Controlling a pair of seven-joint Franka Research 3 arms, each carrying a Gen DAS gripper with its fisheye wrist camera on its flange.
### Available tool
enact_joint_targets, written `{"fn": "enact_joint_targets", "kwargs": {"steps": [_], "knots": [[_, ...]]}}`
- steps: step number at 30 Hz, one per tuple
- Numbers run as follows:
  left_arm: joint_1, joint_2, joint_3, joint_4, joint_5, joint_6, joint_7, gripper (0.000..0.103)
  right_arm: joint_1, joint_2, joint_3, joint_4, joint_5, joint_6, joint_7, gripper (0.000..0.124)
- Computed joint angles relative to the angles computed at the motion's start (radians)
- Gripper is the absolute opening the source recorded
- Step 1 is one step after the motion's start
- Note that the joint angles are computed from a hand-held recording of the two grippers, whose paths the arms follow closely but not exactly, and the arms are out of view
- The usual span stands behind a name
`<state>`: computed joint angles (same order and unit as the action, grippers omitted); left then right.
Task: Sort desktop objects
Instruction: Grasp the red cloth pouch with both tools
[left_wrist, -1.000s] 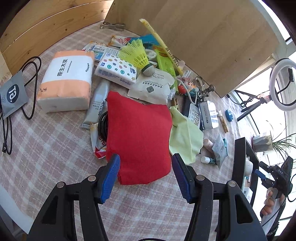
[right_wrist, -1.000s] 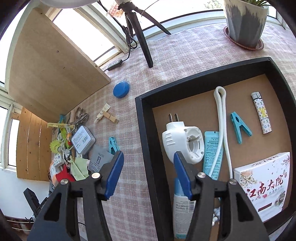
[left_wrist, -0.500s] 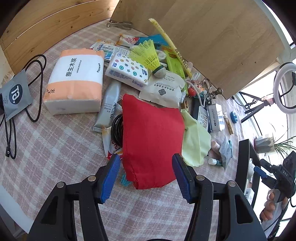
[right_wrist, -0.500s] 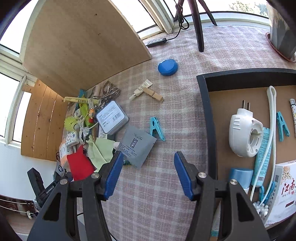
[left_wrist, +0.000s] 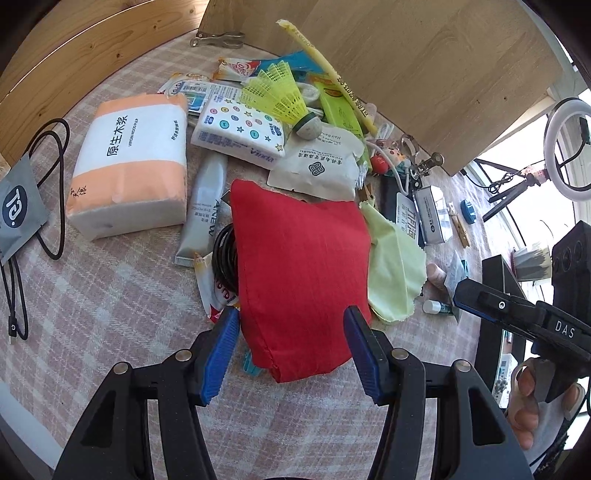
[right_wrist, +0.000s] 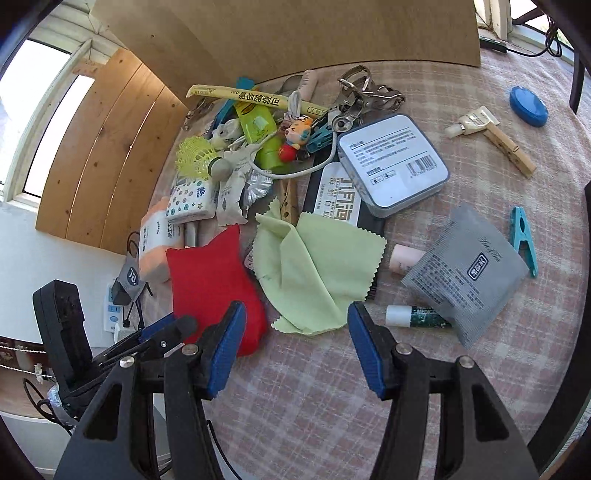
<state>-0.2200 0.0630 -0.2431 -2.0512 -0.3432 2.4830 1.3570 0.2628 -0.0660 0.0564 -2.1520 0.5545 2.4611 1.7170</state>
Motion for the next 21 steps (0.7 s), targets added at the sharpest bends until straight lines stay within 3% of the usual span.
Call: {"fn": "enact_joint_targets", "kwargs": {"steps": [7,13,21], "knots": [[0.002,0.008,0.0,0.003,0.026,-0.012,0.019,0.056,0.033,0.139,0.029,0.154,-0.076,-0.037,0.017,0.056],[0.012,0.014,-0.004,-0.002,-0.05,-0.005,0.072,0.057,0.034,0.239,0.044,0.25,0.006,-0.1,-0.022,0.057],[0.008,-0.005,-0.009,-0.022,-0.09,0.018,0.084,0.06,0.044,0.223,0.053,0.234,0.041,-0.086,-0.031,0.059]]}}
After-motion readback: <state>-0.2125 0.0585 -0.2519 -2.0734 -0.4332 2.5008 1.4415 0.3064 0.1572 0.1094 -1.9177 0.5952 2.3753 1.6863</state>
